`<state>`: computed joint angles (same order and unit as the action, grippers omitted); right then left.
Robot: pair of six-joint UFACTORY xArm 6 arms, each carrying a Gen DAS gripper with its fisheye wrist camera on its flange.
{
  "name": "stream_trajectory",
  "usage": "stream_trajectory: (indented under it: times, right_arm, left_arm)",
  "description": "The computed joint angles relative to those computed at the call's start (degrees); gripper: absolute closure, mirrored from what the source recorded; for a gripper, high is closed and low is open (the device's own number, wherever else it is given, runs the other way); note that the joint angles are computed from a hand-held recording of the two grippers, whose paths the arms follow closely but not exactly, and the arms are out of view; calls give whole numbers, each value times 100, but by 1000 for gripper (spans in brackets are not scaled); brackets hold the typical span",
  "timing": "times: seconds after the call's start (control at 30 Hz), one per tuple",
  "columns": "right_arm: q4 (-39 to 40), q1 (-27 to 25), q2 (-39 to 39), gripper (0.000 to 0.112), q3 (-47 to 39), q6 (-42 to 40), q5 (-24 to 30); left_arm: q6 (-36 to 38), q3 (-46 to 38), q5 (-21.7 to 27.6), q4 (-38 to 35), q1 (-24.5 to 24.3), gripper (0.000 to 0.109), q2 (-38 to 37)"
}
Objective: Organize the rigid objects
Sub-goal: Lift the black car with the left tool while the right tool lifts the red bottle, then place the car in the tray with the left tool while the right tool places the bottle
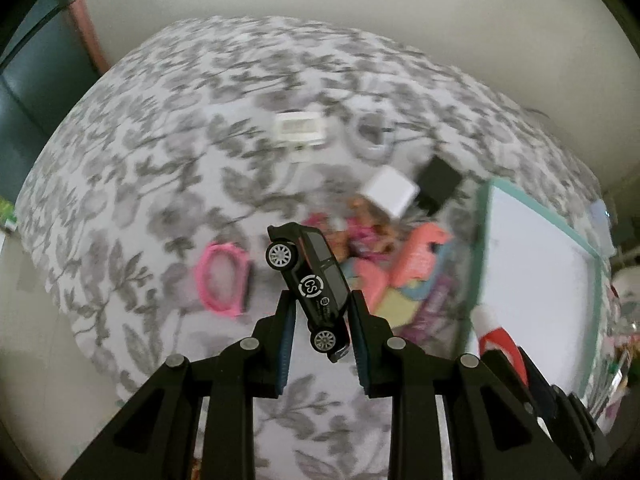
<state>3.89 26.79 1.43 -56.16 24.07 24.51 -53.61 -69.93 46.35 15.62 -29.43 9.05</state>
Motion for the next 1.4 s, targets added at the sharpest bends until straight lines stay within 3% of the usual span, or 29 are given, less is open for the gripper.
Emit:
stream_trajectory:
  times: [0.2,0.33,0.43,0.83,1.13,1.4]
  right_arm:
    - [-361,-504,-117,91,147,621,-51]
    - [-1266,-805,-95,91,91,1270,212]
    - [-687,-1080,-93,91,226,971,50]
    - [-1169,-2187,-127,91,515,1662,31]
    - [-1521,-2295,-33,91,484,1833,147]
    - [-1633,-2219,48,90,349,1691,422]
  left_arm:
    - [383,-1003,280,-80,-306,81,689]
    - [709,-1802,561,-203,-504,81,1289]
    - [920,-2464,785,-292,-632,81,1780]
    - [1461,-4750,1533,-394,-988,81,3476]
    - [1752,-6385,2092,-461,-1150,80,4582]
    - [1748,-6416,2110,-576,-1133,80,4627]
